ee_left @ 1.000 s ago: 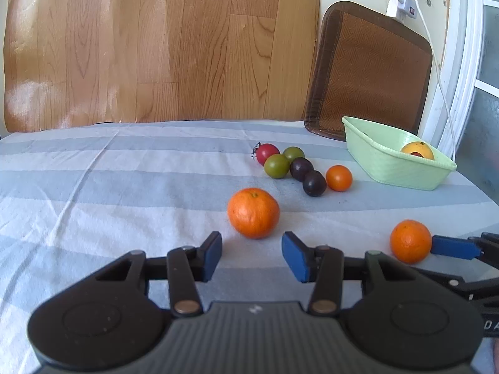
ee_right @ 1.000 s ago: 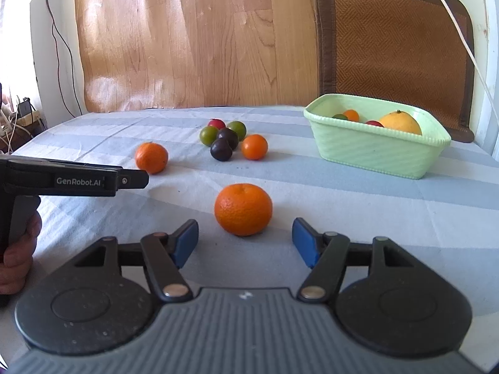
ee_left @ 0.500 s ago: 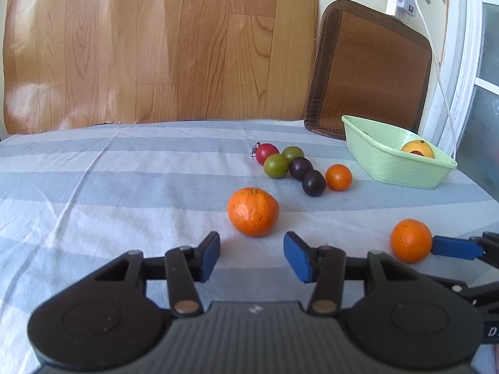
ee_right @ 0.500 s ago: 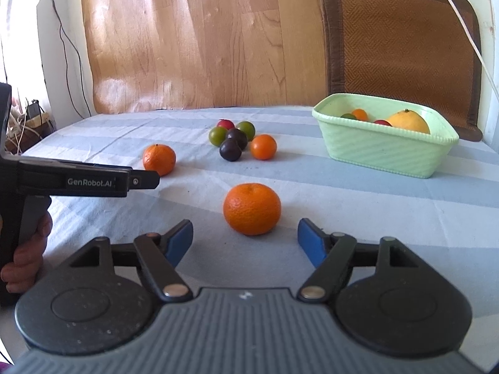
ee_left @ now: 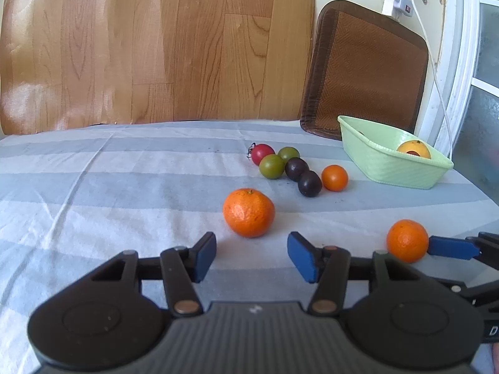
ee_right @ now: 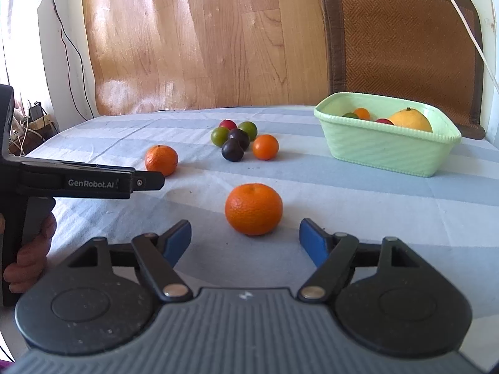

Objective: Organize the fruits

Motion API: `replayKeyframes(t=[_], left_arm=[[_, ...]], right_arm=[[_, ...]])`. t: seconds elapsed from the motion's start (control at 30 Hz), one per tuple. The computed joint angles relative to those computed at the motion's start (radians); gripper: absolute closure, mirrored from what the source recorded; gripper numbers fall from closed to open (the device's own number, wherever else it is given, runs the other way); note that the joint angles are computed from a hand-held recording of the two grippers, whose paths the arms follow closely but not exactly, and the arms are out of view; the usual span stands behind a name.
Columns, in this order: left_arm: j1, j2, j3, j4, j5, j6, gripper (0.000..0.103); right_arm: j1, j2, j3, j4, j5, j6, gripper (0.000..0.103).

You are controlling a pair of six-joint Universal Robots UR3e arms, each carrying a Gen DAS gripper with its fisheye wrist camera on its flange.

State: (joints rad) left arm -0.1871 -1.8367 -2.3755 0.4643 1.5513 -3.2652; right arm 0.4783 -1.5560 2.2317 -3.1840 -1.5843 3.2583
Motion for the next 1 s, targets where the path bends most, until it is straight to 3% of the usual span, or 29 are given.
replayKeyframes(t=[1.0], left_arm=[[0.004, 0.002, -0.032, 0.057, -0.011, 0.003, 0.047]], right_arm=[[0.060, 0.019, -0.034, 0.031, -0.127, 0.029, 0.024]])
